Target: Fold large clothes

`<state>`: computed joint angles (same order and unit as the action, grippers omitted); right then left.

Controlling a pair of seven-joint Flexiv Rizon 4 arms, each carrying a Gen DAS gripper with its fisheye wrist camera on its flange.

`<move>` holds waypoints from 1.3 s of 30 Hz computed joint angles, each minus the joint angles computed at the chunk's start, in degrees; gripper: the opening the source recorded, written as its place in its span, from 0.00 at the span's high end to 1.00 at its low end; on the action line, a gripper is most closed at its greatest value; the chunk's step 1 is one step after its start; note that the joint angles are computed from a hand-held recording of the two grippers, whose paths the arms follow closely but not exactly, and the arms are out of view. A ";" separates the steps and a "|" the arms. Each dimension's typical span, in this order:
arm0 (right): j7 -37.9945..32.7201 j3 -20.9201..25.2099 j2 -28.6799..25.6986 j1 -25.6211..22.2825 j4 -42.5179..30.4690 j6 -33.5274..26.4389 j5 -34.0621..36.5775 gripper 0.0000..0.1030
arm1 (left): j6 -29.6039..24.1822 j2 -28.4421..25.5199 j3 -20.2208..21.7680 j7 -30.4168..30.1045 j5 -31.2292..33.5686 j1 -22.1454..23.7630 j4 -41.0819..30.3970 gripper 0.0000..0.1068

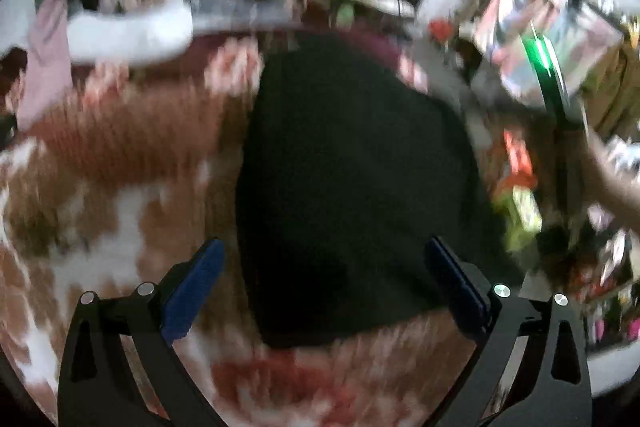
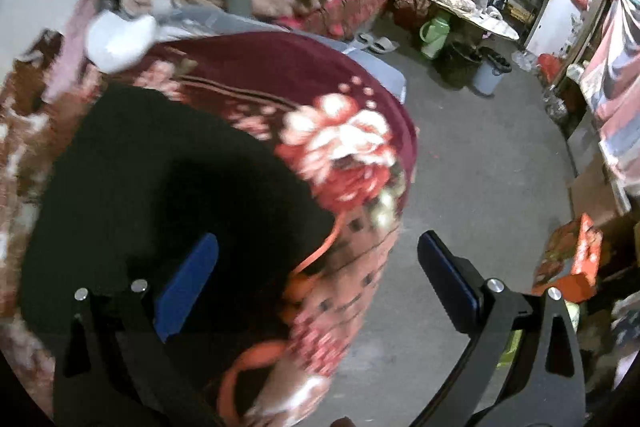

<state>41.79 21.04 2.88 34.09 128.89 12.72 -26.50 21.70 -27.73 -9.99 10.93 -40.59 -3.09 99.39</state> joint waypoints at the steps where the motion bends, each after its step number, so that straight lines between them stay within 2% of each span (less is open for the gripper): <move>1: 1.32 0.22 -1.03 0.48 -0.98 0.87 -0.28 0.05 | -0.46 -0.49 -0.88 -2.56 -1.15 -0.83 -1.48 0.09; 5: 6.71 0.11 -6.72 2.75 -4.36 3.49 0.69 0.05 | 7.26 -4.05 -2.69 -11.81 -1.00 -7.21 -4.61 0.09; 6: 6.44 -0.15 -7.76 3.08 -4.86 3.46 1.74 0.05 | 8.37 -4.98 -2.77 -13.41 0.40 -8.22 -5.31 0.09; 9: 9.08 -0.66 -9.33 3.67 -2.42 8.41 2.31 0.05 | 17.71 -8.42 -1.80 -17.10 7.37 -12.20 -5.98 0.07; 10: 9.58 -0.69 -9.42 3.97 -1.84 8.95 2.10 0.05 | 17.42 -9.93 -2.23 -17.78 8.18 -11.85 -6.99 0.07; 13: 5.56 -0.78 -10.48 4.86 -3.44 5.27 2.94 0.05 | 17.45 -11.49 -3.58 -20.55 8.72 -10.42 -8.42 0.07; 15: 5.35 -0.83 -10.13 5.08 -3.45 5.16 3.44 0.05 | 19.69 -10.71 -4.70 -19.11 8.55 -9.44 -6.81 0.07; 18: 6.46 -0.57 -9.17 5.65 -4.25 3.93 4.16 0.05 | 22.05 -7.66 -4.76 -20.84 7.50 -8.22 -3.03 0.09; 20: 7.66 -0.28 -8.26 6.10 -4.58 3.29 3.43 0.05 | 19.11 -5.78 -5.62 -20.53 6.47 -5.95 -1.34 0.09; 24: 7.51 0.10 -8.85 7.56 -8.26 -0.93 1.87 0.05 | 15.14 0.99 -5.39 -13.01 -1.50 -1.94 7.23 0.08; 27: 9.01 0.01 -9.99 8.82 -10.24 -1.64 -0.56 0.05 | 17.84 4.84 -3.85 -4.97 -6.04 -1.89 13.52 0.08; 29: 9.72 -0.02 -10.31 9.47 -11.28 -1.01 -1.79 0.05 | 16.77 7.07 -2.99 -0.65 -10.54 -1.16 16.32 0.08; 31: 10.54 0.13 -10.75 10.87 -14.16 -3.65 -3.01 0.05 | 17.85 10.23 -1.01 1.76 -13.25 -1.55 19.02 0.08; 32: 10.27 0.16 -10.98 11.54 -15.91 -5.34 -3.46 0.05 | 17.13 11.17 0.01 1.44 -13.19 -1.69 19.21 0.09; 34: 7.98 0.25 -11.39 13.11 -21.15 -10.25 -3.79 0.05 | 12.11 15.16 2.56 0.94 -12.74 -0.53 19.60 0.09; 36: 5.50 0.38 -11.87 15.22 -27.53 -16.83 -4.73 0.05 | 10.35 18.52 4.60 1.49 -13.42 -0.35 20.09 0.09; 38: 3.48 0.29 -13.28 17.66 -33.89 -23.17 -5.81 0.05 | 6.83 21.61 6.98 -2.08 -12.00 0.38 18.94 0.09; 39: 2.30 0.16 -14.45 19.32 -38.01 -26.85 -6.63 0.05 | 3.29 22.76 8.21 -5.30 -10.26 1.22 17.37 0.09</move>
<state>44.09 21.20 -11.57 53.41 90.88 -14.14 -33.13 24.99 -4.97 -1.78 5.63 -50.84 -1.87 116.75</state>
